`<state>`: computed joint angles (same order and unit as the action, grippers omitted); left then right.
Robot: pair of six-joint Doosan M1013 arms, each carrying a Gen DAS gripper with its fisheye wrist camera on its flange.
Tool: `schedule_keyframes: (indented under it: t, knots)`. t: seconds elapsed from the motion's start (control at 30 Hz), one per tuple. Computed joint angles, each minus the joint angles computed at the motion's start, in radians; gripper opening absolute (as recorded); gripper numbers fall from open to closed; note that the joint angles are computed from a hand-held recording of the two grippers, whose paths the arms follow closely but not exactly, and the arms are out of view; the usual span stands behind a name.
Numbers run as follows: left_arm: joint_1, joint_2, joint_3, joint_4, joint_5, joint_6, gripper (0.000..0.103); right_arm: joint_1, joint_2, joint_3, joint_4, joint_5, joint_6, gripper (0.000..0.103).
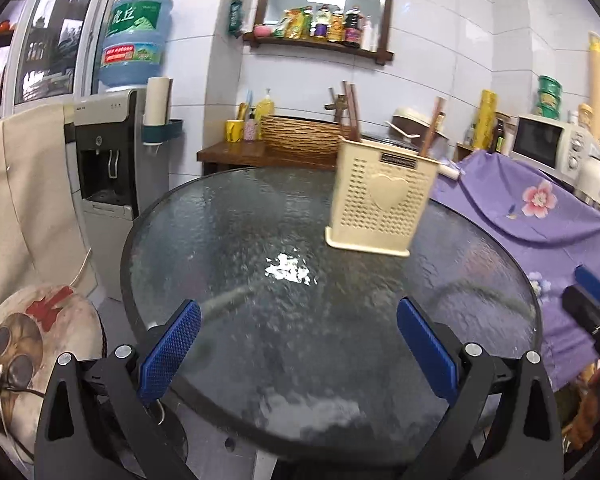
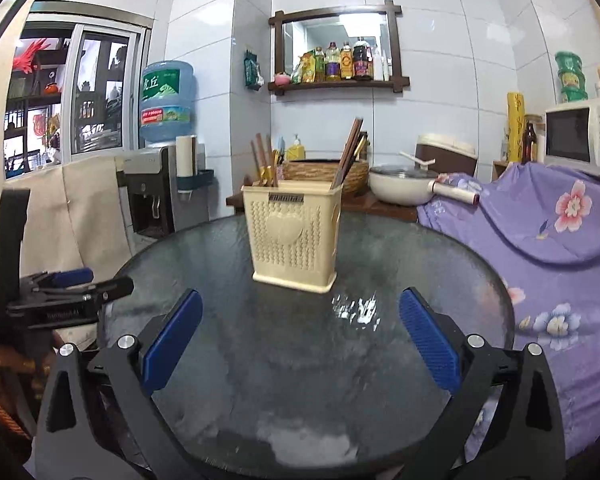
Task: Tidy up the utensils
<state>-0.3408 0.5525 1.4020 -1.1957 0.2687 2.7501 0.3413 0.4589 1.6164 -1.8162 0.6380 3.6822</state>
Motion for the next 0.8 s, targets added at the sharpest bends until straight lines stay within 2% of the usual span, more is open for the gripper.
schedule_keyframes:
  t: [0.13, 0.3, 0.43, 0.57, 0.8]
  knots:
    - [0.002, -0.026, 0.051, -0.128, 0.037, 0.189, 0.097, 0.017, -0.008, 0.059, -0.054, -0.02, 0.132, 0.097]
    - [0.001, -0.052, 0.099, -0.274, 0.053, 0.389, 0.097, 0.038, -0.014, 0.082, -0.03, 0.0, 0.103, 0.097]
    - [0.009, -0.063, 0.114, -0.292, 0.091, 0.392, 0.097, 0.053, -0.03, 0.099, -0.055, 0.024, 0.134, 0.097]
    - [0.011, -0.081, 0.143, -0.389, 0.085, 0.501, 0.097, 0.071, -0.042, 0.11, -0.081, 0.061, 0.142, 0.097]
    - [0.021, -0.104, 0.175, -0.469, 0.13, 0.573, 0.097, 0.095, -0.057, 0.12, -0.11, 0.086, 0.136, 0.097]
